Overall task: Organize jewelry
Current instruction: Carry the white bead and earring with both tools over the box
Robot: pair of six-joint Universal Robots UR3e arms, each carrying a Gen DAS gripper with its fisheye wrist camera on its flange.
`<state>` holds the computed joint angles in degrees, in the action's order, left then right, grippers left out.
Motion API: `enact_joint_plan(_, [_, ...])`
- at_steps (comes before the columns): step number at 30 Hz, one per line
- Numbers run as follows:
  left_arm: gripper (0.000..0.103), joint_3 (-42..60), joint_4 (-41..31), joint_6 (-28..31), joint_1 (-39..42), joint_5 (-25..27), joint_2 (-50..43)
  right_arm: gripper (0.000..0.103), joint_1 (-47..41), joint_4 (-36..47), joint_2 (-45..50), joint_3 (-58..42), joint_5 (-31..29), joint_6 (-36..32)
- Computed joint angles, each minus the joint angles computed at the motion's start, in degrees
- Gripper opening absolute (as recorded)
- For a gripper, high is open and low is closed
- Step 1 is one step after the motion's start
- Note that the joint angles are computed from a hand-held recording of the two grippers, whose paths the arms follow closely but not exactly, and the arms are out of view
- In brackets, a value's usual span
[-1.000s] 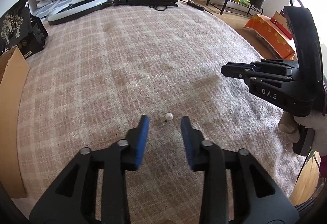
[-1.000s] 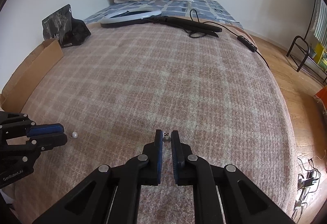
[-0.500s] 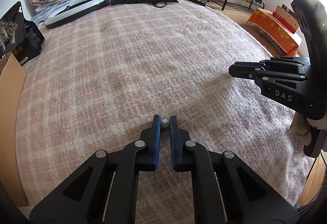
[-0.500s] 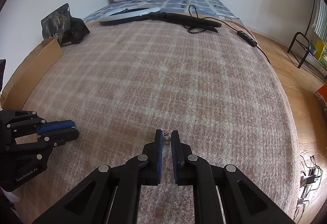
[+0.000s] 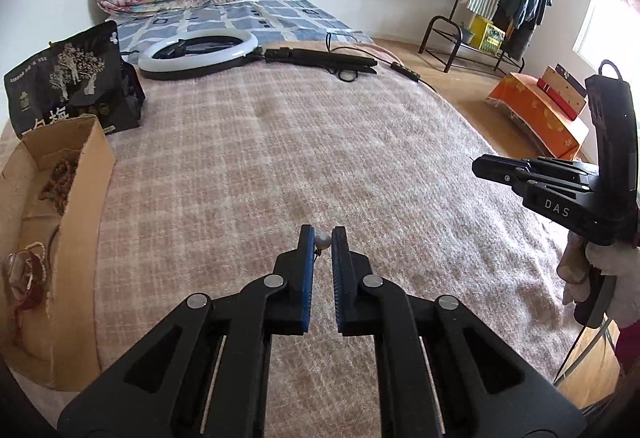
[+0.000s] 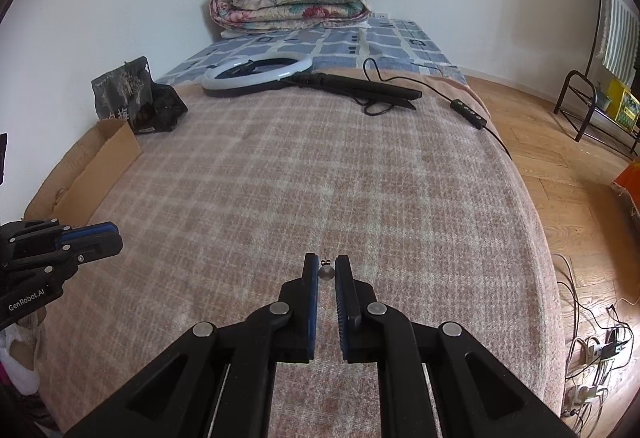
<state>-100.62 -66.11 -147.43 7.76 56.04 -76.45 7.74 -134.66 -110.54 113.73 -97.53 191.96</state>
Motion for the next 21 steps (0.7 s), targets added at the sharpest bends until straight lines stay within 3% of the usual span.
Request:
enact_joint_plan(5, [0.006, 3.2, -9.3, 5.3, 7.3, -4.5, 4.4, 0.006, 5.0, 2.5, 1.5, -5.5, -2.8, 3.4])
enact_joint_plan(11, [0.006, 7.4, -24.3, 16.4, 18.7, -10.1, 9.5, 0.006, 14.6, 5.2, 8.3, -14.9, -8.8, 7.7])
enact_joint_plan(21, [0.006, 18.2, -47.0, 34.9, 38.3, -14.5, 8.9, 0.006, 24.4, 7.1, 21.2, -31.8, -12.0, 12.5])
